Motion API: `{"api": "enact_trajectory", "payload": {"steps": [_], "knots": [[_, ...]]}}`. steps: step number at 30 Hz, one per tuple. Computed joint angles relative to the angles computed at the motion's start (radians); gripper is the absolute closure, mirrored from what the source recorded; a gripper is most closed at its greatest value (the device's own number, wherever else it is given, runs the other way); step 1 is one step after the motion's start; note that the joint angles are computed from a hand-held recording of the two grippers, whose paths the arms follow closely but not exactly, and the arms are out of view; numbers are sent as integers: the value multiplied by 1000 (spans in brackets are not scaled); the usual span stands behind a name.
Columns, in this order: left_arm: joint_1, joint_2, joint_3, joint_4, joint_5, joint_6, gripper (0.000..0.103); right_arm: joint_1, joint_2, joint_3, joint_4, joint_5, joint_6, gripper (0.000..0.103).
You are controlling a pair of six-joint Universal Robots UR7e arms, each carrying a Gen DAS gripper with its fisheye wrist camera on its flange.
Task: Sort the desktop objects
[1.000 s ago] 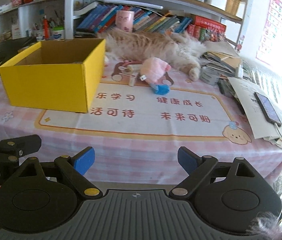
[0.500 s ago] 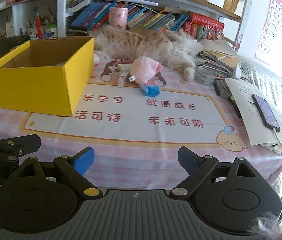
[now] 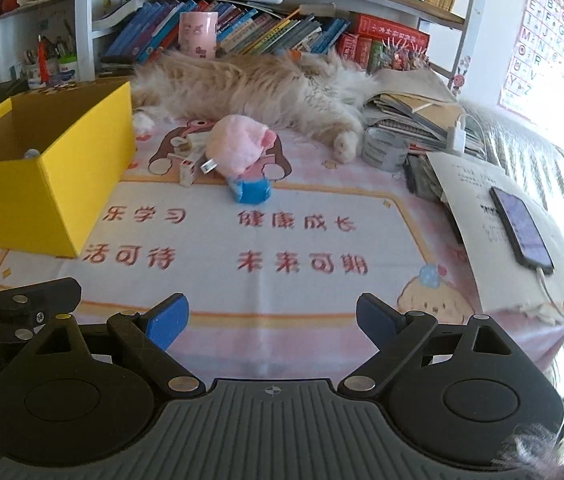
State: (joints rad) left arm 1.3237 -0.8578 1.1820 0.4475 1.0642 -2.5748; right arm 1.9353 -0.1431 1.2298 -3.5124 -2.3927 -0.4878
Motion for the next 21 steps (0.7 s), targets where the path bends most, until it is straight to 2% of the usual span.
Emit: {"api": "enact_trajectory", "payload": {"steps": [7, 21], "knots": [[-29, 66, -56, -25, -50, -23, 3, -46, -25, -40, 42, 69, -58, 13], [-86, 159, -126, -93, -215, -71, 3, -132, -61, -119, 176, 255, -133, 13]]}}
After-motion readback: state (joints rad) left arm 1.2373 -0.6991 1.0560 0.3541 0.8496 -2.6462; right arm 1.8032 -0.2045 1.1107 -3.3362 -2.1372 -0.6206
